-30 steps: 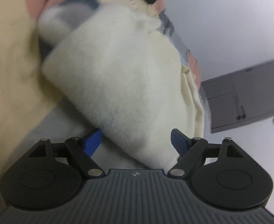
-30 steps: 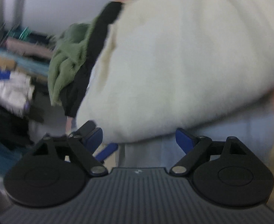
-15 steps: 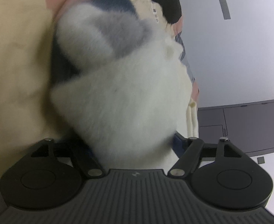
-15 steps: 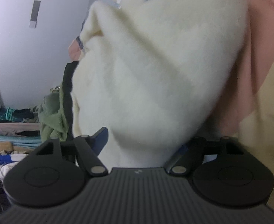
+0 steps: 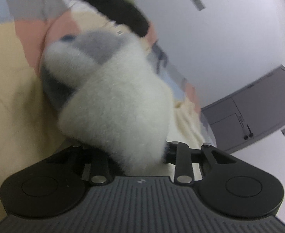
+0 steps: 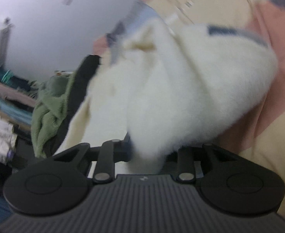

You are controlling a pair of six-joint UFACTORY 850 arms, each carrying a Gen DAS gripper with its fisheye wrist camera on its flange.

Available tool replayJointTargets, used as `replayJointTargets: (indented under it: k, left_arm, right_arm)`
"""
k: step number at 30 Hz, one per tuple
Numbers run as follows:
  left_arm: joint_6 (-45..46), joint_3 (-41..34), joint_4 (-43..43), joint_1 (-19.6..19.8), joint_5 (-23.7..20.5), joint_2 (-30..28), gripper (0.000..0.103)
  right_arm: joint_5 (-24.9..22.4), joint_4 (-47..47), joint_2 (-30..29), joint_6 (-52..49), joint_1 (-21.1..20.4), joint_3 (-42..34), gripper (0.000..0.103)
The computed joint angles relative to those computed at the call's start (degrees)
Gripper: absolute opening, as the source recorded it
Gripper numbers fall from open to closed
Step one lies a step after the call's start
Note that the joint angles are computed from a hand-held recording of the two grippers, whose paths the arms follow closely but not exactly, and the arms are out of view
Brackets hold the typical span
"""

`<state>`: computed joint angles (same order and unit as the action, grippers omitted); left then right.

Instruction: Fold large clothes

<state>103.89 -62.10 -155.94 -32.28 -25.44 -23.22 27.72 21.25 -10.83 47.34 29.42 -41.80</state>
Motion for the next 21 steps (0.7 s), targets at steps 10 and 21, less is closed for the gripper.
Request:
replayJointTargets:
  k: [10, 21]
  left_arm:
    - [4.9, 11.6, -1.0, -2.8, 1.1, 14.0, 0.037]
    - [-10.2, 11.8, 16.5, -1.3, 0.7, 13.9, 0.047]
  right_arm:
    - [1.9, -4.1, 14.7, -0.7, 3.6, 10.7, 0.031]
    - [-1.2, -3.8, 13.9, -1.3, 3.4, 9.2, 0.033]
